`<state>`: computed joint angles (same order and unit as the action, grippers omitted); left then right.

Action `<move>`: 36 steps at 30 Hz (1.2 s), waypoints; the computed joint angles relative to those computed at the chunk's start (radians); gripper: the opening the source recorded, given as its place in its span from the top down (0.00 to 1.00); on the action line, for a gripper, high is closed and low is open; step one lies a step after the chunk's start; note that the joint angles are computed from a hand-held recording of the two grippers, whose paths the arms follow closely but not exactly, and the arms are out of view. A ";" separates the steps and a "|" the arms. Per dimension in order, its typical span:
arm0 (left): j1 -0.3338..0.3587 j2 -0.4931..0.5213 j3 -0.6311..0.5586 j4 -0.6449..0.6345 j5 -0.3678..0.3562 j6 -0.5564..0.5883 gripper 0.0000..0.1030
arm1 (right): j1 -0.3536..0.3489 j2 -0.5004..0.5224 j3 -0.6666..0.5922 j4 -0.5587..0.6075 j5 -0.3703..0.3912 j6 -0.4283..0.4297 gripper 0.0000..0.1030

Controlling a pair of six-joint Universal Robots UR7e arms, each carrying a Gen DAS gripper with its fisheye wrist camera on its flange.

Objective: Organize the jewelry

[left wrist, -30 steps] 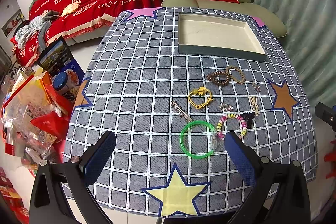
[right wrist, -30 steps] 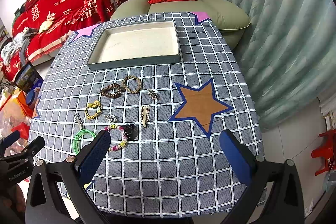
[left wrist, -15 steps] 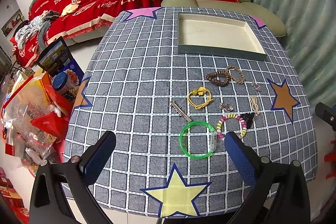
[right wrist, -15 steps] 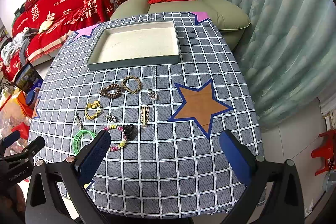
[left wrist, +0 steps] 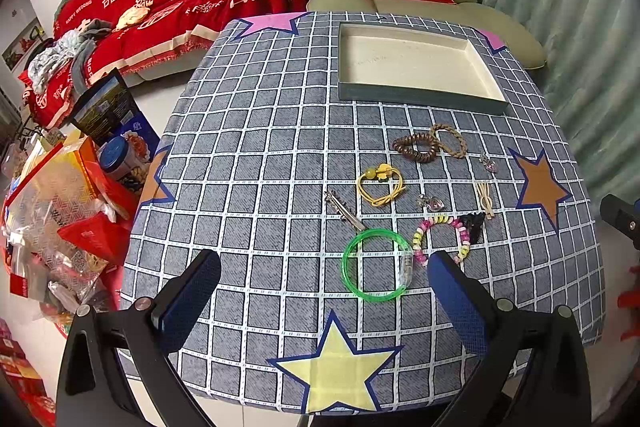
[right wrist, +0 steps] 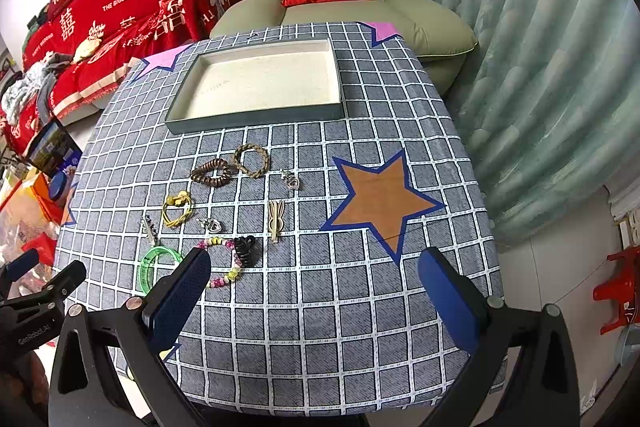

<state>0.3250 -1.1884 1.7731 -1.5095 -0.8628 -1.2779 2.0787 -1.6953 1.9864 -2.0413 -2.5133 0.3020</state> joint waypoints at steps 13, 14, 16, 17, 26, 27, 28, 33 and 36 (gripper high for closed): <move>0.000 0.000 0.000 0.001 0.000 -0.001 0.00 | 0.000 0.000 0.001 -0.001 0.000 -0.001 0.00; 0.000 0.000 0.000 0.001 0.000 -0.001 0.00 | 0.000 0.000 0.001 0.000 0.000 0.000 0.00; 0.000 0.000 0.000 0.001 0.000 -0.001 0.00 | -0.001 0.000 0.001 -0.002 0.000 -0.001 0.00; 0.000 0.000 0.000 0.000 -0.001 -0.001 0.00 | 0.000 0.001 0.001 0.000 0.001 0.000 0.00; 0.008 -0.013 0.031 -0.016 -0.036 -0.005 0.00 | -0.005 -0.005 0.005 0.032 0.013 0.021 0.00; 0.012 -0.015 0.034 -0.020 -0.043 -0.005 0.00 | -0.007 -0.005 0.006 0.036 0.015 0.023 0.00; 0.018 -0.016 0.037 -0.026 -0.051 -0.005 0.00 | -0.015 -0.001 0.005 0.035 0.019 0.020 0.00; 0.050 -0.017 0.050 -0.058 -0.092 0.010 0.00 | -0.041 0.007 0.004 0.057 0.048 0.031 0.00; 0.067 -0.012 0.058 -0.082 -0.107 0.027 0.00 | -0.062 0.019 0.006 0.059 0.071 0.027 0.00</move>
